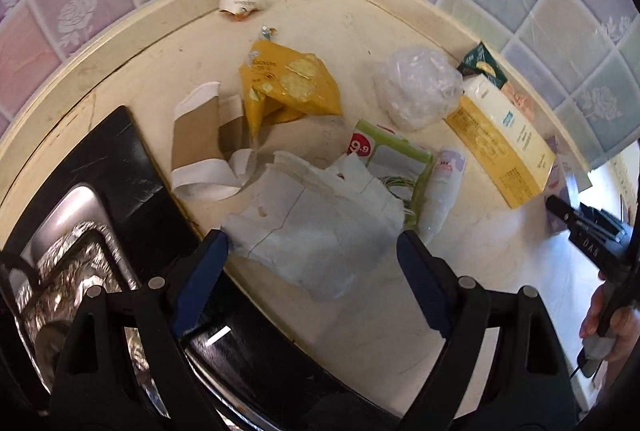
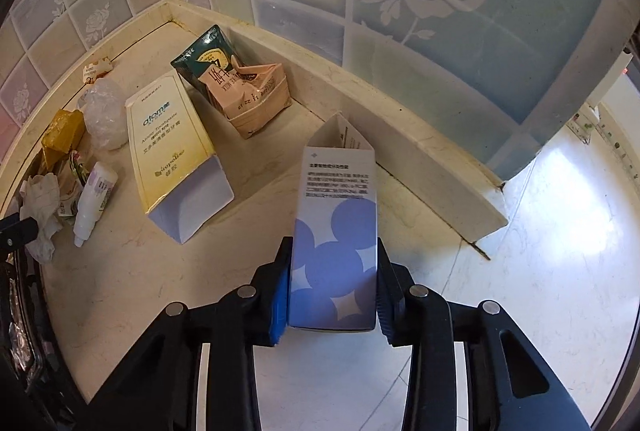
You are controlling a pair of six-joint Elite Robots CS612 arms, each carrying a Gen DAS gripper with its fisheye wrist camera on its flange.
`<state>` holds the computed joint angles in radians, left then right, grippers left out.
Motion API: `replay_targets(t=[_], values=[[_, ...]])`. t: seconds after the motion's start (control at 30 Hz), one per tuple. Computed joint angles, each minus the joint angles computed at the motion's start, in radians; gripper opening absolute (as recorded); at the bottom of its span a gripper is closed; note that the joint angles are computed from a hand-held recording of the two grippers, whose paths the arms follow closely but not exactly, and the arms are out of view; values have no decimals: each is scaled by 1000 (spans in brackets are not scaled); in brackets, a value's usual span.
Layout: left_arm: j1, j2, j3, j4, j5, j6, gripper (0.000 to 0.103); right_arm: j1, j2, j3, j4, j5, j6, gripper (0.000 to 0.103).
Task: Collect trash
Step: 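Grasp the white tissue with left tool while right tool grasps blue-dotted carton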
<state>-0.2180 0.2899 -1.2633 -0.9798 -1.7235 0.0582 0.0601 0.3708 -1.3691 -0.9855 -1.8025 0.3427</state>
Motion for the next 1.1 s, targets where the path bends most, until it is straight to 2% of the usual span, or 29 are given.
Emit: replay_targets(t=[0.23, 0.33, 0.47, 0.73, 0.93, 1.1], values=[[-11, 0, 28, 18, 26, 46, 85, 8, 4, 2, -24, -7, -5, 35], [-14, 1, 33, 20, 34, 38, 69, 8, 7, -4, -22, 0, 3, 35], [-12, 3, 22, 9, 21, 19, 63, 10, 15, -32, -9, 0, -3, 34], [-15, 9, -39, 23, 31, 3, 60, 17, 21, -93, 2, 17, -2, 34], [-24, 7, -118, 44, 19, -11, 60, 17, 20, -152, 15, 59, -3, 34], [-44, 9, -212, 81, 16, -30, 60, 14, 19, -222, 28, 115, -15, 34]])
